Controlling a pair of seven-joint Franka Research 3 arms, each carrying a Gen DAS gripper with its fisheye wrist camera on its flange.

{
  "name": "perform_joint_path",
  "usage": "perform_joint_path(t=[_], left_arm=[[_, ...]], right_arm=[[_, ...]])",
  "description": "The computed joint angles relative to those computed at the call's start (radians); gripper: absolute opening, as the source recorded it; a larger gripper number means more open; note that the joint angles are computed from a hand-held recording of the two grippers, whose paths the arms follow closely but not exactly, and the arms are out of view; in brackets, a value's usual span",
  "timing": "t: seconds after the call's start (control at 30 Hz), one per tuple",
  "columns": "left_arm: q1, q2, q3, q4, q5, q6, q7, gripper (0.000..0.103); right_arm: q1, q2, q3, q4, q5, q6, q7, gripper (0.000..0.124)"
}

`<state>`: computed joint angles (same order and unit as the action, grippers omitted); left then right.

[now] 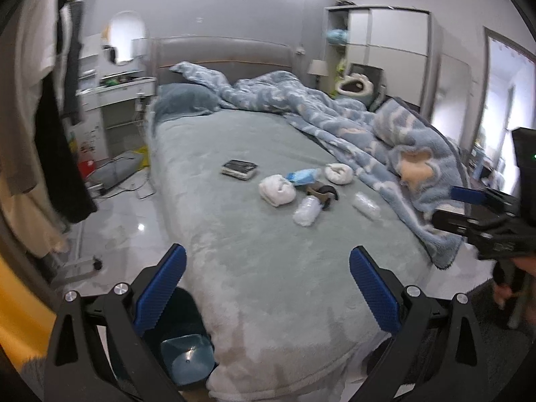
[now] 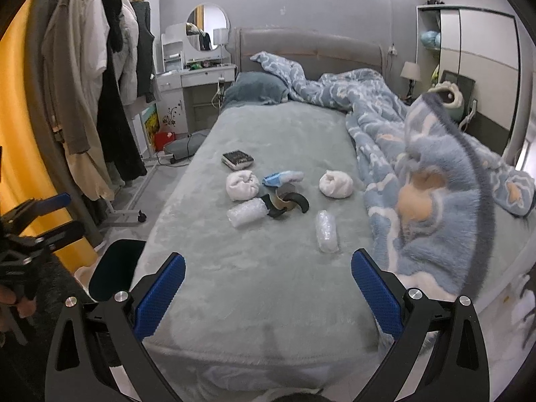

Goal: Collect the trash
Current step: 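Reach the right gripper to the bubble-wrap roll and close on it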

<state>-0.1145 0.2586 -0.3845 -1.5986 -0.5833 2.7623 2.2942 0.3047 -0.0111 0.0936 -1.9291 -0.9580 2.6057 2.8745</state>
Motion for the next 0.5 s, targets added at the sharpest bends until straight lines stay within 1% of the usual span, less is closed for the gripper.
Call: perform_joint_path(t=[0.13,0.23,0.3,0.33,0.37,0.4,0.43,0.5], left_arm=[[-0.010,0.071,-0.006,0.095,0.046,-0.051,0.009,0.099],[-0.029,0.156,-0.004,0.212,0.117,-0.115,-0.012,0.099],[-0.045,0.222,-0.004,0.301,0.168,-0.152,-0.024,0.099],[-0.049,0.251,-0.008,0.342,0.186,-0.172,-0.026,0.099],[-0.054,0.288,-0.013,0.397,0.204,-0.208,-0.027,0.099],[-0.058,0.327,-0.019,0.458,0.216,-0.247,-0.026,0.099],[-0.066,0.370,-0.024,0.525,0.228,-0.289,-0.024,0.099],[-0.084,0.433,-0.027,0.622,0.249,-0.339,-0.016,0.099]], right_arm=[[-0.025,0.038,-0.030,0.012,0.076,0.060,-0.080,0.099],[-0.034,0.066,-0.054,0.027,0.121,0.080,-0.131,0.092],[-0.032,0.112,-0.068,0.071,0.137,0.066,-0.160,0.089],[-0.036,0.121,-0.080,0.071,0.160,0.071,-0.190,0.084],[-0.036,0.144,-0.086,0.090,0.192,0.070,-0.222,0.079],[-0.032,0.179,-0.090,0.129,0.226,0.058,-0.253,0.078],[-0.030,0.193,-0.101,0.139,0.254,0.061,-0.280,0.076],[-0.018,0.231,-0.119,0.177,0.296,0.053,-0.318,0.074]])
